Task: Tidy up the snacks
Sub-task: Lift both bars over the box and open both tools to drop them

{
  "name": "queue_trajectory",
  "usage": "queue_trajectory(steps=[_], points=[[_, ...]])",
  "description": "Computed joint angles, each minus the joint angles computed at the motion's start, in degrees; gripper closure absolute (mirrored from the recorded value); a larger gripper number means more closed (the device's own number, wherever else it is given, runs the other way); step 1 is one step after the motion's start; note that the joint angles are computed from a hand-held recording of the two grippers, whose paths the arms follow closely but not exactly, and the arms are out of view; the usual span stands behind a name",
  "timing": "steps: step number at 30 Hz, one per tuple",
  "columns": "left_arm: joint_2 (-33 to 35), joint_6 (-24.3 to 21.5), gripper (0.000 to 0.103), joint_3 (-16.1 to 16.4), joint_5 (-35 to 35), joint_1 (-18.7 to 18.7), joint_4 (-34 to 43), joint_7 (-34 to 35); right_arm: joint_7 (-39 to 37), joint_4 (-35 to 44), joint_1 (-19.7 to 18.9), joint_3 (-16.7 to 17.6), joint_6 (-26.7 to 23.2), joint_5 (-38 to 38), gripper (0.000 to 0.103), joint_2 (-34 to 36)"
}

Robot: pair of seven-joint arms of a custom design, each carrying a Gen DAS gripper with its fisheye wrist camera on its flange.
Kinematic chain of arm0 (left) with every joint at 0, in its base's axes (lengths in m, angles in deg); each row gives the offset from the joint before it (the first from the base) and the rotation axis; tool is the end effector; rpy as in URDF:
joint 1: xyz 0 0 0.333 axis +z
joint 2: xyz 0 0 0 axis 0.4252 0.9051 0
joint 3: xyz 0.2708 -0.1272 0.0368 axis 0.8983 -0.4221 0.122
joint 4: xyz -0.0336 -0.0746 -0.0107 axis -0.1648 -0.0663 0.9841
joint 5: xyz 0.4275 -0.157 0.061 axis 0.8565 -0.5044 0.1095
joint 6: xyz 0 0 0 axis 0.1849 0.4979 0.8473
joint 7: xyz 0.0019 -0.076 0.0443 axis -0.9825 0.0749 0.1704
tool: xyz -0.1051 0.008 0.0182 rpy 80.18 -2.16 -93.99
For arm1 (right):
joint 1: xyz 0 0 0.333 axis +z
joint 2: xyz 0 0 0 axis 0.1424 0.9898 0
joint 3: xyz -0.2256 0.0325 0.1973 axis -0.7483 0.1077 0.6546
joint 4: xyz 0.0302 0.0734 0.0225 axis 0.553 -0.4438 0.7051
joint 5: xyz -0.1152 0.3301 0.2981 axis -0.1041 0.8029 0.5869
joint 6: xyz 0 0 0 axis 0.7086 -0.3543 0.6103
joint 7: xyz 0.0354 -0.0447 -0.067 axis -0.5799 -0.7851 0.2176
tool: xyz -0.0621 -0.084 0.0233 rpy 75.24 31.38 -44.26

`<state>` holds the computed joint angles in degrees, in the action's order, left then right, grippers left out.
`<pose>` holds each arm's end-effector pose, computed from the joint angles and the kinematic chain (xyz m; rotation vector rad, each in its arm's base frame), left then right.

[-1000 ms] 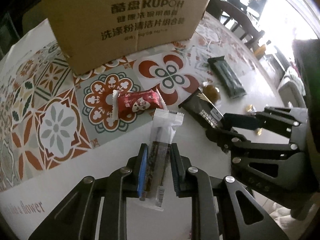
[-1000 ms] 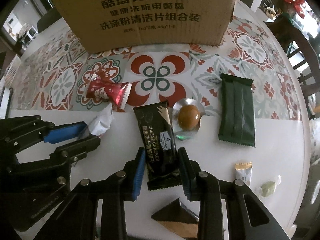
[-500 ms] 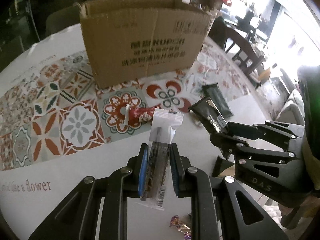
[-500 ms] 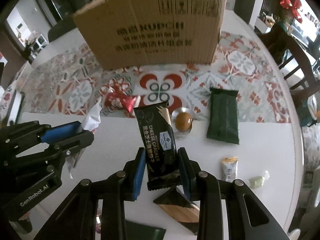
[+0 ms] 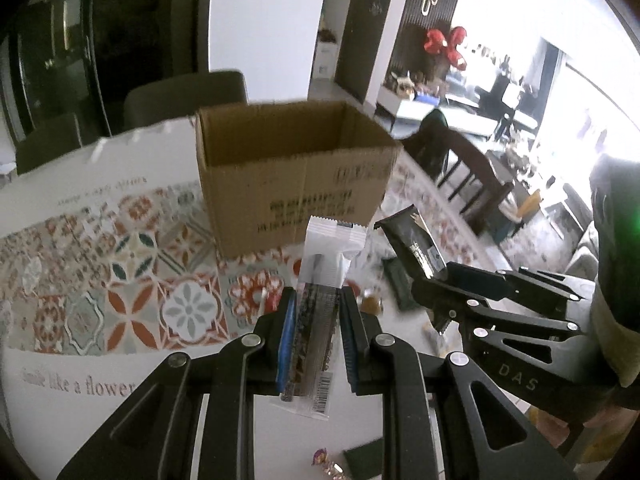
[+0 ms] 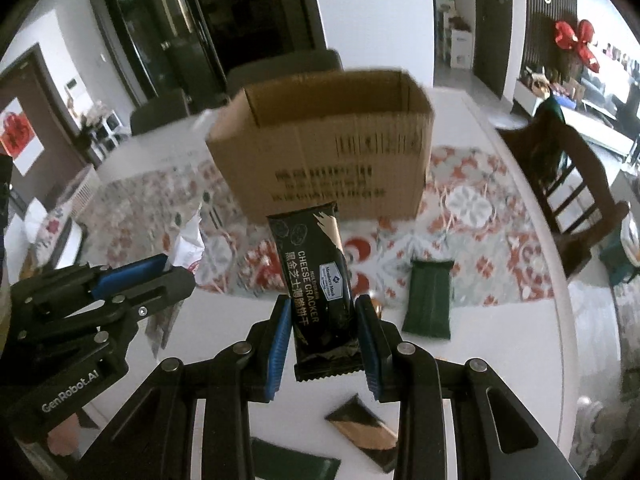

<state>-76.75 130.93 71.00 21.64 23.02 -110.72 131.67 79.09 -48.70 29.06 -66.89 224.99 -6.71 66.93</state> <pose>0.6604 -0.1420 0.4238 -1.7011 2.0732 -0.8873 0.6741 0.2777 0.3857 -1.9273 1.6097 -0.3535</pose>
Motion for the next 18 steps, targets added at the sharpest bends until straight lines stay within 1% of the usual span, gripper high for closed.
queue_trajectory(steps=[4, 10, 14, 18], points=[[-0.01, 2.06, 0.081, 0.01, 0.94, -0.2, 1.0, -0.87, -0.75, 0.55, -0.3, 0.0, 2.15, 0.38, 0.07, -0.48], [1.68, 4.48, 0.081, 0.08, 4.45, -0.13, 4.26, -3.78, -1.38, 3.31, -0.39, -0.73, 4.66, -0.08, 0.07, 0.48], [3.81, 5.64, 0.081, 0.04, 7.84, 0.12, 7.78, -5.99, -1.57, 6.65, -0.2, -1.58, 5.63, -0.73, 0.07, 2.19], [6.75, 6.28, 0.081, 0.4, 12.33, 0.24, 12.16, -8.85, -2.68, 11.31, -0.57, -1.7, 5.24, -0.46, 0.07, 4.82]])
